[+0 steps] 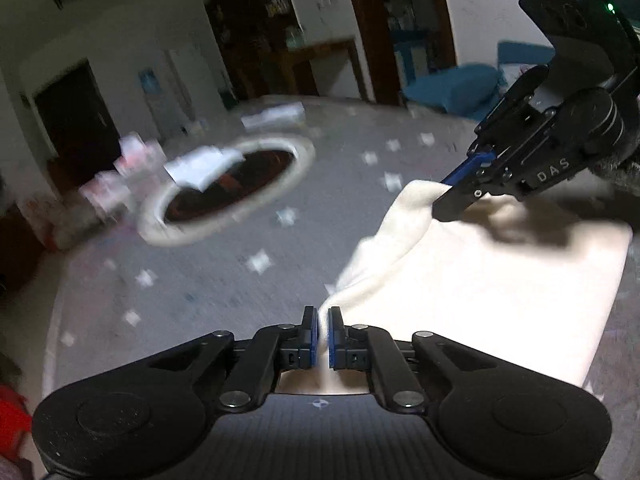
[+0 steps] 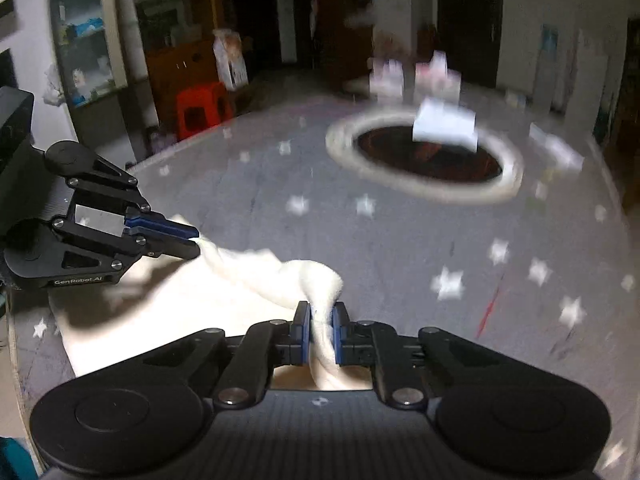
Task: Fold clothes
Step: 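Lay the hem down onto the collar and open both grippers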
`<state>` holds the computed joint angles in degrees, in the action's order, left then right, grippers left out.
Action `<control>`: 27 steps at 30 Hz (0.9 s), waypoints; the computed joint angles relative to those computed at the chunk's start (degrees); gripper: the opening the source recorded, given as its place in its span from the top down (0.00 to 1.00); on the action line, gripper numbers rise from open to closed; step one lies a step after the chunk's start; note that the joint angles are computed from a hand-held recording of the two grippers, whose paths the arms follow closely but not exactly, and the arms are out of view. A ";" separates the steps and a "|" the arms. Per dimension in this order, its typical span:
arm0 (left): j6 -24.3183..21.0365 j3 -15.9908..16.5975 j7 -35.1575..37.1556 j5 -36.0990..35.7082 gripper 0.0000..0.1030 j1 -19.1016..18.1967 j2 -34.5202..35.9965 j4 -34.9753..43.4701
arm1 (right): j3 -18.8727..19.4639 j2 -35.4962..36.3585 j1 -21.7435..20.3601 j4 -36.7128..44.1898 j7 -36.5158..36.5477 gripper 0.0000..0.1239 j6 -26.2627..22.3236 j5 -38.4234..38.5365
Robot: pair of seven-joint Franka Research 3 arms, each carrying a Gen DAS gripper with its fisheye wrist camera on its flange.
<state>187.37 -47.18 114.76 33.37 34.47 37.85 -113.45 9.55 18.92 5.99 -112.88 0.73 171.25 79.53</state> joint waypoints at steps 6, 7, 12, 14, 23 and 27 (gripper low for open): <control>2.81 17.84 -5.64 -2.27 0.94 -16.85 -3.51 3.49 | -0.73 4.62 2.01 3.78 3.84 0.91 3.83 -4.25; 2.30 20.47 -6.61 -2.90 0.94 -19.49 -3.24 4.35 | -0.92 5.91 2.26 4.52 6.44 0.89 4.27 -6.26; 2.81 24.24 -9.52 -3.15 0.82 -22.82 -2.93 5.69 | 5.76 6.58 -3.47 5.51 -0.45 0.82 7.71 -0.69; 3.44 25.47 -11.23 -3.94 0.77 -23.78 -3.69 5.55 | 6.79 5.56 -4.84 5.33 -3.95 0.82 8.06 3.07; -3.39 -1.78 -9.06 -0.05 0.79 -2.83 2.49 4.12 | 1.92 -3.18 -1.57 -3.98 -7.53 0.84 2.56 7.84; -4.93 3.29 -8.14 -3.35 0.79 -9.31 2.37 6.18 | -0.89 -2.29 0.80 -4.27 -5.55 0.84 1.92 7.17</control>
<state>182.44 -43.89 106.62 30.03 25.16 40.23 -107.27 8.65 16.64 6.79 -117.15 -4.82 173.17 86.70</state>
